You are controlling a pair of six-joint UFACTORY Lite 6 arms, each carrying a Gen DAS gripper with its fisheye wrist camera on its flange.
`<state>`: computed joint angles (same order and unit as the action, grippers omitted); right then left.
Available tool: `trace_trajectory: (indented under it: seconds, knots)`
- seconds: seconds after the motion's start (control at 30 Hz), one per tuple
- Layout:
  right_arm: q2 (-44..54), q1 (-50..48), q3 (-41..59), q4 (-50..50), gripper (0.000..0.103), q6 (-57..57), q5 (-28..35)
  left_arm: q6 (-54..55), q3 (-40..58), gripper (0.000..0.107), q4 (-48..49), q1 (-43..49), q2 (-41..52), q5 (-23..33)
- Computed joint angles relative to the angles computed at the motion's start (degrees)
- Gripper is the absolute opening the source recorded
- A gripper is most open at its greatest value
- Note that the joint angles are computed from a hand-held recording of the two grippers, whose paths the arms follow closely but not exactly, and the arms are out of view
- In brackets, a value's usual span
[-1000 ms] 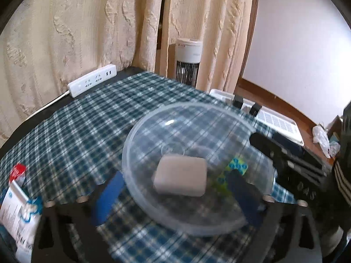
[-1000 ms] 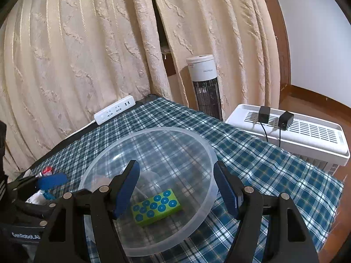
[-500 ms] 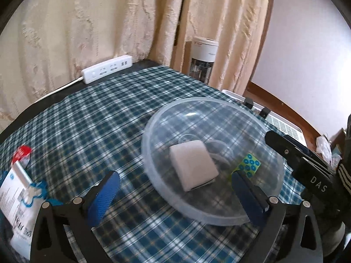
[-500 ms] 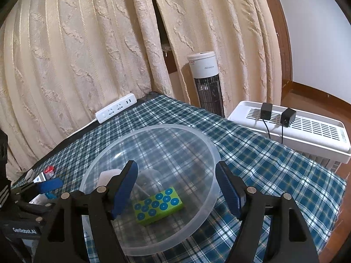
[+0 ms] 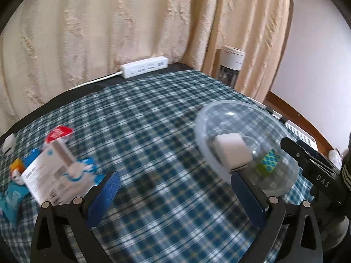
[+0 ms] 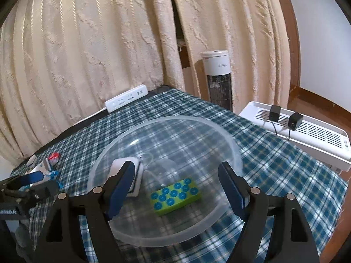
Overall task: Organize objects
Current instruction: 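Carry the white sponge with the left gripper into the clear bowl and release, then move both grippers back toward the pile of items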
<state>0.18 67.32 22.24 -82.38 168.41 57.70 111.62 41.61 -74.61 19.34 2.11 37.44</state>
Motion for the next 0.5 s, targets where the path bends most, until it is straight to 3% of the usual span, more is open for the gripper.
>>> trace_trajectory:
  seconds: [0.5]
  knots:
    - [6.6,2.0,12.3,-2.8,0.083,-7.8,-0.8,0.9,10.2,0.103,3.3,17.7,9.8,4.4]
